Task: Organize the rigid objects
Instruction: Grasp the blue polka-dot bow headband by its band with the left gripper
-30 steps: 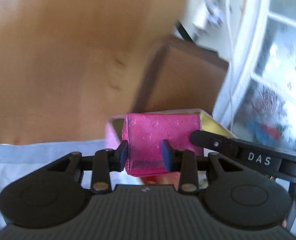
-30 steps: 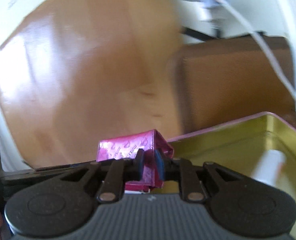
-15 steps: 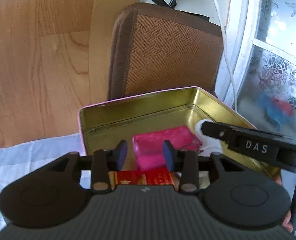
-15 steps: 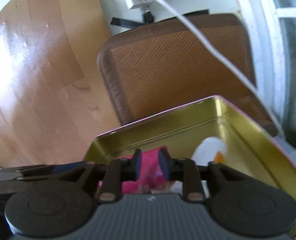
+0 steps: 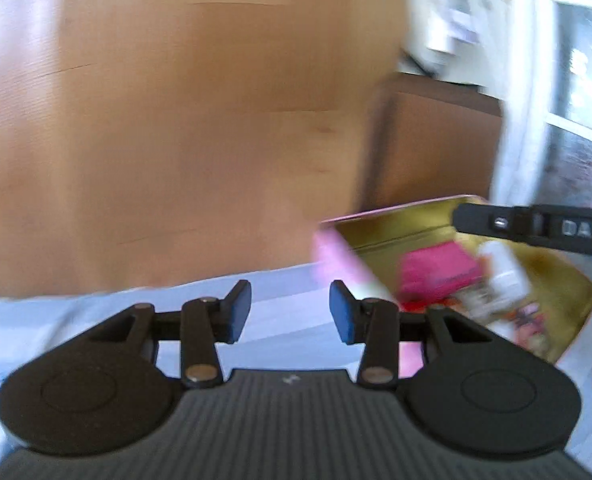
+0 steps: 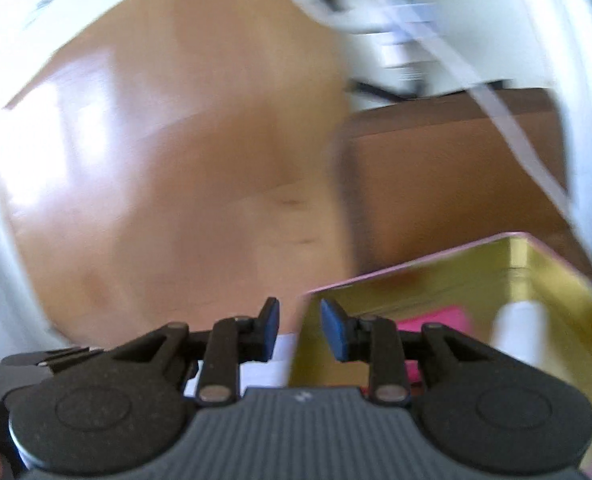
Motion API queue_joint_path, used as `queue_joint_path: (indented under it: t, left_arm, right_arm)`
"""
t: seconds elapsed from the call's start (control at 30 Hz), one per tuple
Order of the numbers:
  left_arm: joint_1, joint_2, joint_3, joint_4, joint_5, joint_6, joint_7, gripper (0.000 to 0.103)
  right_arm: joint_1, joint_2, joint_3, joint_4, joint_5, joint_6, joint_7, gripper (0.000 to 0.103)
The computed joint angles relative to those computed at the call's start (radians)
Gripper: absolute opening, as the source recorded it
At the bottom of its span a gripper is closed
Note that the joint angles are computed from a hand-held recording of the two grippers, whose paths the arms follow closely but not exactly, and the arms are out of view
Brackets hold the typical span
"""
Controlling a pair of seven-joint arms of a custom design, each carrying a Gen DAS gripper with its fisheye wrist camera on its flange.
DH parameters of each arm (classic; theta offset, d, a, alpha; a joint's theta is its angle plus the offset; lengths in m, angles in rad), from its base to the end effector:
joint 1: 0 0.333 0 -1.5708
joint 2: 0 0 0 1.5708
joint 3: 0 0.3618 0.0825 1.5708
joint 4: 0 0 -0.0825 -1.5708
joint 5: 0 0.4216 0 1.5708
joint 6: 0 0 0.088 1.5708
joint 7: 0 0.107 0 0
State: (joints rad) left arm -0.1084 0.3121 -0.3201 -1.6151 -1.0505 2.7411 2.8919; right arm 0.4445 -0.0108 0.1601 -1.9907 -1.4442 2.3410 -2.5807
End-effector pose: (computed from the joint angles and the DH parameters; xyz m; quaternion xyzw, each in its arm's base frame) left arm 0.7015 -0.2466 0.5609 -0.2957 0.8004 -0.4887 0.1820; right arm 0.5217 0.3422 0.5470 -0.3837 0.7295 -0.3852 0.4149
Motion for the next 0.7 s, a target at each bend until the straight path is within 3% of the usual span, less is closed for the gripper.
queue_joint_path:
  t: [0.1,0.2,0.3,0.43,0.5,0.53,0.57,0.63,0.7]
  left_arm:
    - [0.044,0.012,0.053,-0.007,0.005,0.064,-0.040,0.046]
    - [0.036,0.042,0.145,-0.021,0.160,0.130,-0.246,0.044]
    - [0.020,0.069,0.219,-0.033,0.322,0.105,-0.425,0.044]
    - [-0.002,0.098,0.256,-0.031,0.470,0.080,-0.573,0.045]
    - [0.010,0.103,0.225,-0.051,0.487,0.161,-0.565,0.045]
    - [0.026,0.105,0.205,-0.051,0.486,0.168,-0.569,0.035]
    - [0.040,0.105,0.186,-0.049,0.480,0.164,-0.576,0.011]
    - [0.025,0.092,0.193,-0.060,0.509,0.164,-0.635,0.011]
    - [0.041,0.085,0.160,-0.055,0.502,0.161,-0.629,0.009]
  right_arm:
    - [0.009,0.131,-0.009,0.138,0.010,0.134,-0.103,0.026]
    - [0.028,0.315,-0.015,0.322,0.134,0.250,-0.334,0.026]
    - [0.042,0.519,0.015,0.540,0.308,0.256,-0.615,0.026]
    - [0.065,0.716,0.037,0.787,0.474,0.188,-0.842,0.025]
    - [0.085,0.786,0.035,0.886,0.536,0.114,-0.933,0.016]
    - [0.089,0.809,0.032,0.916,0.563,0.101,-0.953,0.010]
    - [0.103,0.811,0.004,0.915,0.555,0.114,-0.935,0.010]
    - [0.117,0.791,-0.020,0.891,0.574,0.124,-0.930,0.008]
    - [0.157,0.752,-0.089,0.841,0.536,0.145,-0.864,0.008]
